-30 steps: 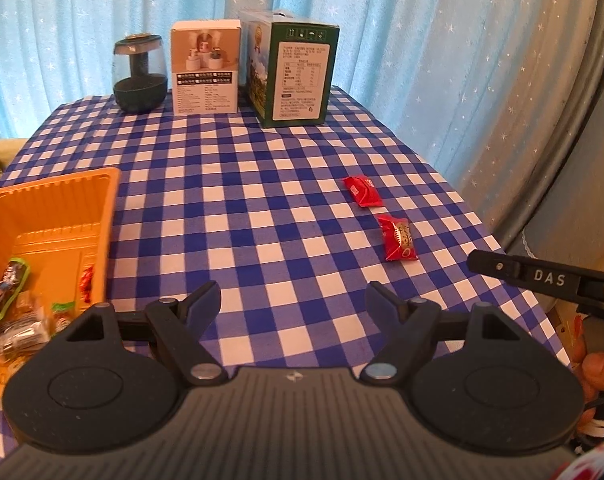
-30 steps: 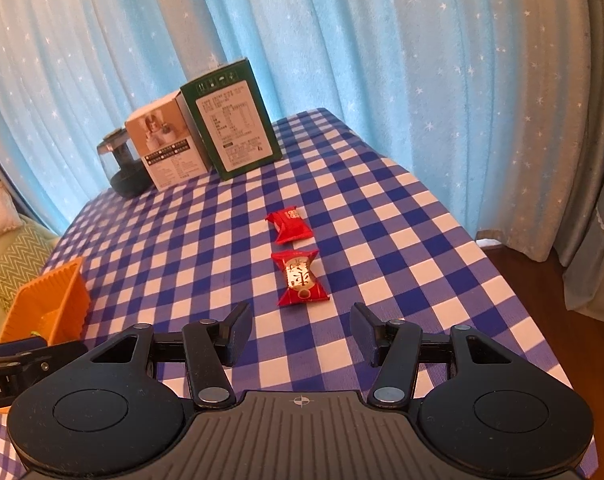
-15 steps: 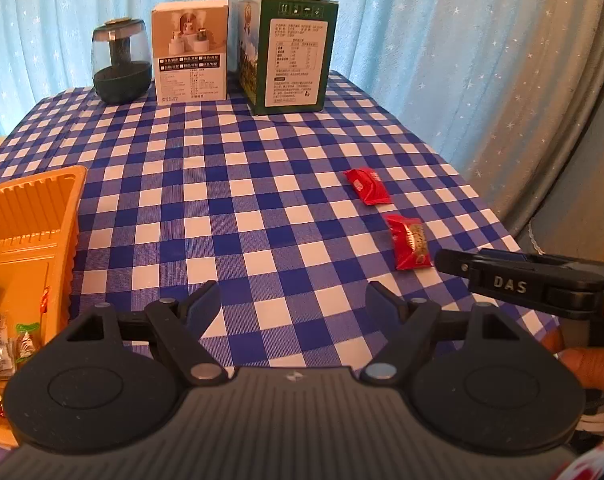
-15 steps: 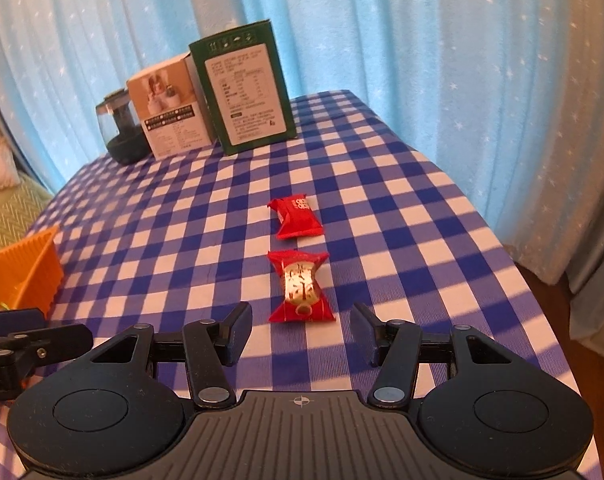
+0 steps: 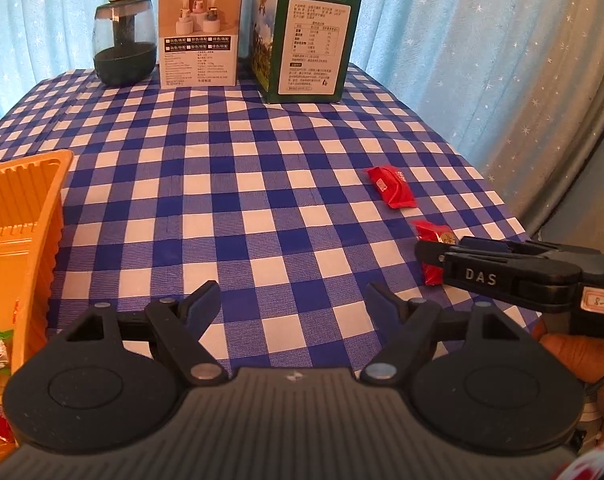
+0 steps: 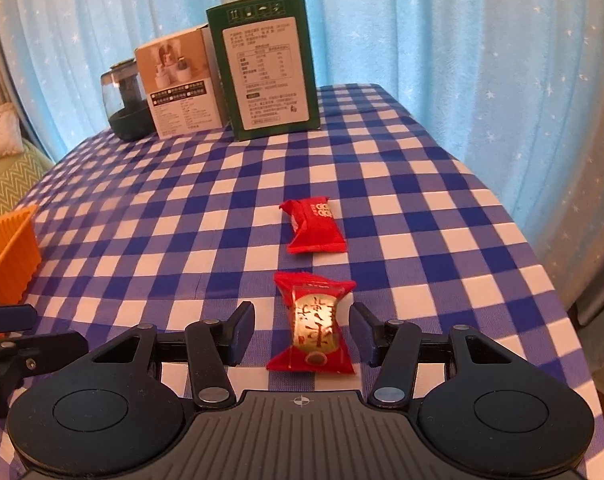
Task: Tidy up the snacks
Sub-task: 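Grasp the red candy with the right tool while the left tool grasps the other red candy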
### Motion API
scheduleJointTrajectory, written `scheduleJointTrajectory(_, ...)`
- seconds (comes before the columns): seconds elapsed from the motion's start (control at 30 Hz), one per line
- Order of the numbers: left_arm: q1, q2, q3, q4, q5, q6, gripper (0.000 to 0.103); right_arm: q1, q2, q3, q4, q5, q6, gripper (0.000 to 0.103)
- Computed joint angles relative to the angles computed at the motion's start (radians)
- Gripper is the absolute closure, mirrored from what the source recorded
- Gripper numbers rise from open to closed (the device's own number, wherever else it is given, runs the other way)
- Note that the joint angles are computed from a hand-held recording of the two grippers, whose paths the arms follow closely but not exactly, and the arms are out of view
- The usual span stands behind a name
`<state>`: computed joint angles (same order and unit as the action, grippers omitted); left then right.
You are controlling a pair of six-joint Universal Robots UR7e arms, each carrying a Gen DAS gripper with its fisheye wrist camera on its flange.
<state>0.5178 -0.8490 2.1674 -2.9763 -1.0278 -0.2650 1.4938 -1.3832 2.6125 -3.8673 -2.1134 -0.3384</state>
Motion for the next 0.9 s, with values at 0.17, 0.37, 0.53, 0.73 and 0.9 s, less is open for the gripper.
scheduleJointTrajectory(0.17, 0.004, 0.013, -0.008, -0.012, -0.001, 0.008, 0.026, -0.003, 0.013, -0.018, 0.028, -0.021, 0.015, 0.050)
scheduleJointTrajectory(0.37, 0.008, 0.027, -0.019, -0.017, 0.001, 0.008, 0.026, 0.001, 0.002, -0.025, 0.073, -0.039, 0.041, 0.075)
scheduleJointTrajectory(0.53, 0.006, 0.041, -0.031, -0.018, -0.005, 0.013, 0.026, 0.018, 0.005, -0.020, 0.030, -0.055, 0.040, 0.077)
scheduleJointTrajectory(0.73, 0.006, 0.081, -0.068, -0.033, -0.021, 0.040, 0.026, 0.004, -0.022, -0.017, -0.008, -0.060, 0.051, 0.077)
scheduleJointTrajectory(0.9, 0.008, 0.151, -0.129, -0.063, -0.035, 0.068, 0.027, -0.055, -0.078, -0.020, 0.020, -0.025, 0.056, 0.077)
